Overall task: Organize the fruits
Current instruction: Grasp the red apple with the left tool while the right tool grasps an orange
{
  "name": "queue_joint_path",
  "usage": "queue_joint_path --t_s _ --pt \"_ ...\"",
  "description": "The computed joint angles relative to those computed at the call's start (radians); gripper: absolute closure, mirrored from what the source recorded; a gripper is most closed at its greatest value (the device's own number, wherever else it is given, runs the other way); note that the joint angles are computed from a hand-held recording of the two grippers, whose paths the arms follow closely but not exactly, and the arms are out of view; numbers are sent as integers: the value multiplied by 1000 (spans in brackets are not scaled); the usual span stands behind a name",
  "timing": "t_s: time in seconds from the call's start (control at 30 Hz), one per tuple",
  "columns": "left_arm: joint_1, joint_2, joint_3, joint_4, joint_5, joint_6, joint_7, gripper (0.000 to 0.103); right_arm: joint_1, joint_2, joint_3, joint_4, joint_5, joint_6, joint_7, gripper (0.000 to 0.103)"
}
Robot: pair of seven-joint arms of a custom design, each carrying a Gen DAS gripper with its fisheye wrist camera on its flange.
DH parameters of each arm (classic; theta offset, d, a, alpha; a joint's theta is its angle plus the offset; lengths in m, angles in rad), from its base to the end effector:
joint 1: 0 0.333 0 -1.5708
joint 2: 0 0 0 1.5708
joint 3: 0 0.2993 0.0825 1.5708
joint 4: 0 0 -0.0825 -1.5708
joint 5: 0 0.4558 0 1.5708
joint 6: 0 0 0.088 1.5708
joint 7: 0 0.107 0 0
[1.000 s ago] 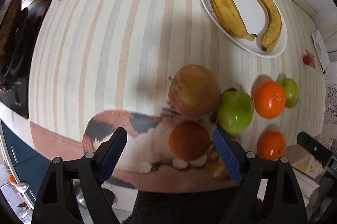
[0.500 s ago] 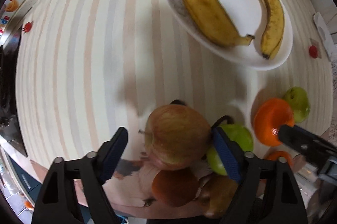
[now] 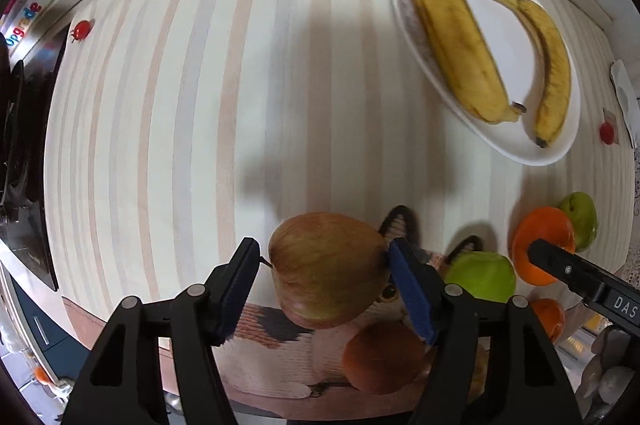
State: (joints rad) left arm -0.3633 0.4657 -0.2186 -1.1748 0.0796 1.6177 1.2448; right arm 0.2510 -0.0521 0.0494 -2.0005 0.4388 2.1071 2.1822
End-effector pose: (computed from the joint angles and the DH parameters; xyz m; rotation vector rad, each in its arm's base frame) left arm 0.6514 -0.3775 0.5109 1.9286 -2.4528 -0.0096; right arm 0.5923 0.2047 0.4571 -1.4354 2.4408 0.4591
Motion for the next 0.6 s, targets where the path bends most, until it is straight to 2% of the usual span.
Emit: queue_joint_path --t_s 0.2,0.37,0.6 --pt "-16 108 10 147 13 -69 17 34 -5 15 -3 15 3 -4 6 34" --pt "-29 147 8 173 -8 -80 -4 34 -6 32 0 25 -6 -2 24 34" --pt "-14 104 11 70 -12 -15 -12 36 -9 14 -1 6 -29 11 13 34"
